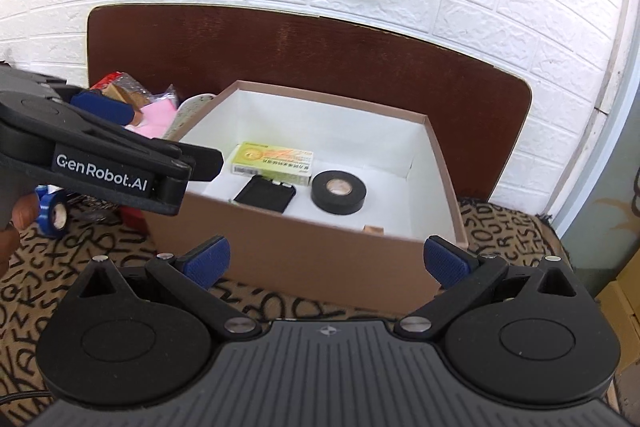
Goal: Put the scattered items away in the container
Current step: 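Withdraw both tools from above the tan box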
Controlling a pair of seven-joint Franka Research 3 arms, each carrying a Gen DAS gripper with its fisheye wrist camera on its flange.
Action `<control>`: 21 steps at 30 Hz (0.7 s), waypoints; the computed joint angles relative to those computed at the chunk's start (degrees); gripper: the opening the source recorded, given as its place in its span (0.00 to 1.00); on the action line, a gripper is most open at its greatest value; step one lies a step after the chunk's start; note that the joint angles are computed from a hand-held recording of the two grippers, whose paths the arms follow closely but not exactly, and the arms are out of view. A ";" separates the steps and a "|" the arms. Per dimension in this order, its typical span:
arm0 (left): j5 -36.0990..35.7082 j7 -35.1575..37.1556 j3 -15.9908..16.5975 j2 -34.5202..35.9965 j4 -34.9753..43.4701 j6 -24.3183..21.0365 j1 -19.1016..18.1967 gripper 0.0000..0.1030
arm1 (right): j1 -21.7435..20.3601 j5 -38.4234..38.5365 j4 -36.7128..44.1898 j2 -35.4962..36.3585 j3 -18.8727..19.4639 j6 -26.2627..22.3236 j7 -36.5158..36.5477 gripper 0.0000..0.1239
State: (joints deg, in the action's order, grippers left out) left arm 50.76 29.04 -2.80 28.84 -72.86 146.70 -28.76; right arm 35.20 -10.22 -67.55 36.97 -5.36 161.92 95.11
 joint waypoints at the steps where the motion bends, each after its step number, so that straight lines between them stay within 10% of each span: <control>1: -0.17 -0.78 -0.08 -0.91 -1.49 0.37 0.05 1.00 | 0.38 -0.27 -1.73 -1.08 -0.30 0.53 0.41 0.83; 21: 8.01 -7.71 -3.31 -8.41 -12.93 1.68 1.03 1.00 | 3.68 -9.59 -14.67 -9.41 -3.50 4.48 10.92 0.83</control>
State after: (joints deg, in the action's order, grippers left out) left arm 58.77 21.34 -6.11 20.42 -85.79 148.38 -27.73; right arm 38.88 -19.81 -82.22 27.56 -8.86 166.40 106.02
